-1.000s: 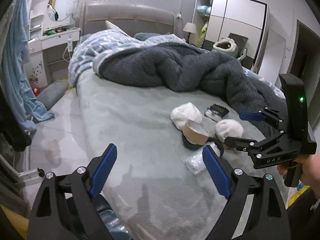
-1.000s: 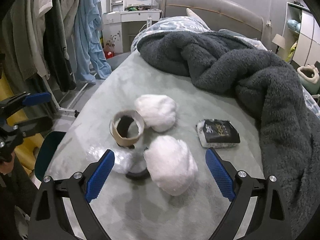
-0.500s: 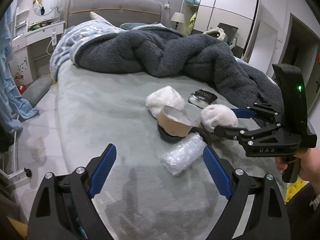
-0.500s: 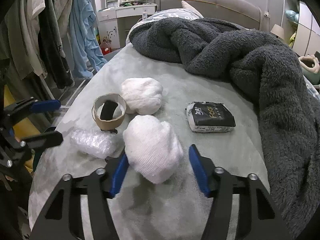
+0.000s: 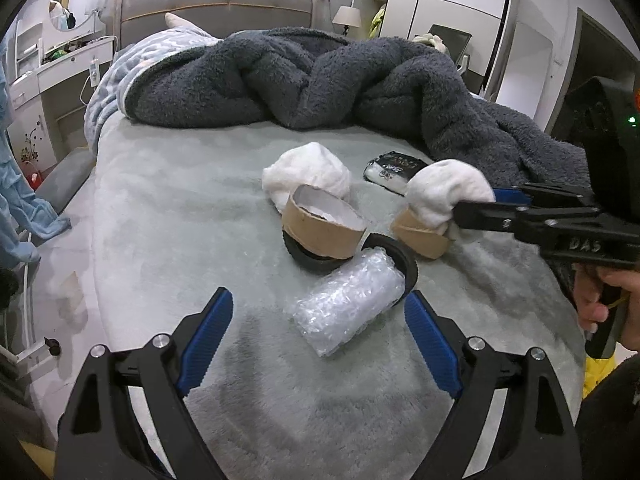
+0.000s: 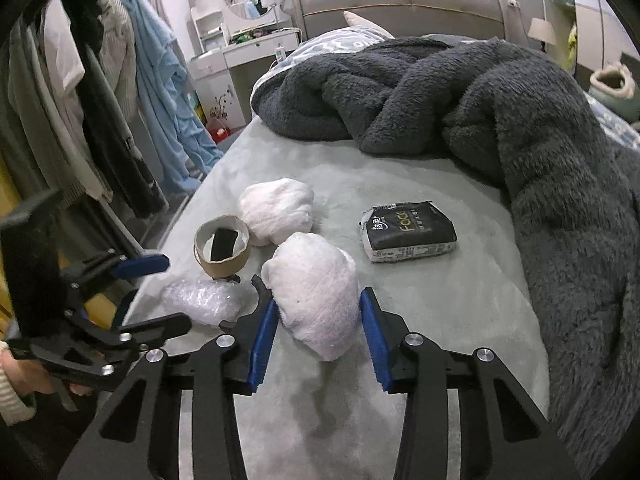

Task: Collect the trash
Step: 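Grasp the small bubble-wrap piece with the left tool while the right tool grasps a white tissue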

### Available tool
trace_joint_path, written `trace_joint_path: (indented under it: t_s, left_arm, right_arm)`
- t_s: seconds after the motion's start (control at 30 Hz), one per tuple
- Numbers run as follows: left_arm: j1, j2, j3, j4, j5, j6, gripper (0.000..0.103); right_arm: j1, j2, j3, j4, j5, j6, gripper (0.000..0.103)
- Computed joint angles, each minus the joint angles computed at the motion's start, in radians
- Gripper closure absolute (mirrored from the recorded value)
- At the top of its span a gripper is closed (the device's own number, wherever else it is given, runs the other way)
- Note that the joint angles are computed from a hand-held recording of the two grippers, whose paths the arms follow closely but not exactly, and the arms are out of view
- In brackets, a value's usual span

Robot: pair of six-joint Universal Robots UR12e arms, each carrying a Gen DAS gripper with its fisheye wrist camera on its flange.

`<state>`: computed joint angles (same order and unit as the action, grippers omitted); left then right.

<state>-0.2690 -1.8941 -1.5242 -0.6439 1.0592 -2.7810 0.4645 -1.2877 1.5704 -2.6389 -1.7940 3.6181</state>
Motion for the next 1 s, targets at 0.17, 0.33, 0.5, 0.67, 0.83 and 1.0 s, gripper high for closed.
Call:
trace_joint_path:
  t_s: [0.17,0.33,0.5,0.67,0.83,1.0]
  left_arm:
    - [-0.003,-0.010,0.014,-0.036,-0.003,-0.009,0.028]
    - [-0.006,-0.011,0.019,-0.072,-0.016,0.022,0.046]
    - [-0.012,-0.006,0.014,-0.065,0.002,0.041,0.052]
    - [-0.005,0.004,0.007,-0.046,-0.005,0.042,0.053]
    - [0.005,0.017,0.002,-0.042,-0.015,0.034,0.054]
    - [0.024,0.036,-0.001,-0.060,-0.058,0.021,0.054]
  right_arm:
    - [-0.014,-0.019,0.034,-0.057,0.040,0.047,0.065]
    - [-0.016,-0.030,0.049,-0.068,0.026,0.064,0.071]
    - [-0.014,-0.032,0.045,-0.021,-0.010,0.074,0.075]
    - [-0.008,-0.038,0.042,-0.030,-0.028,0.075,0.075]
    - [0.006,-0.035,0.017,-0.034,-0.051,0.070,0.075]
    - [0.023,-0.024,-0.016,-0.030,-0.072,0.064,0.075]
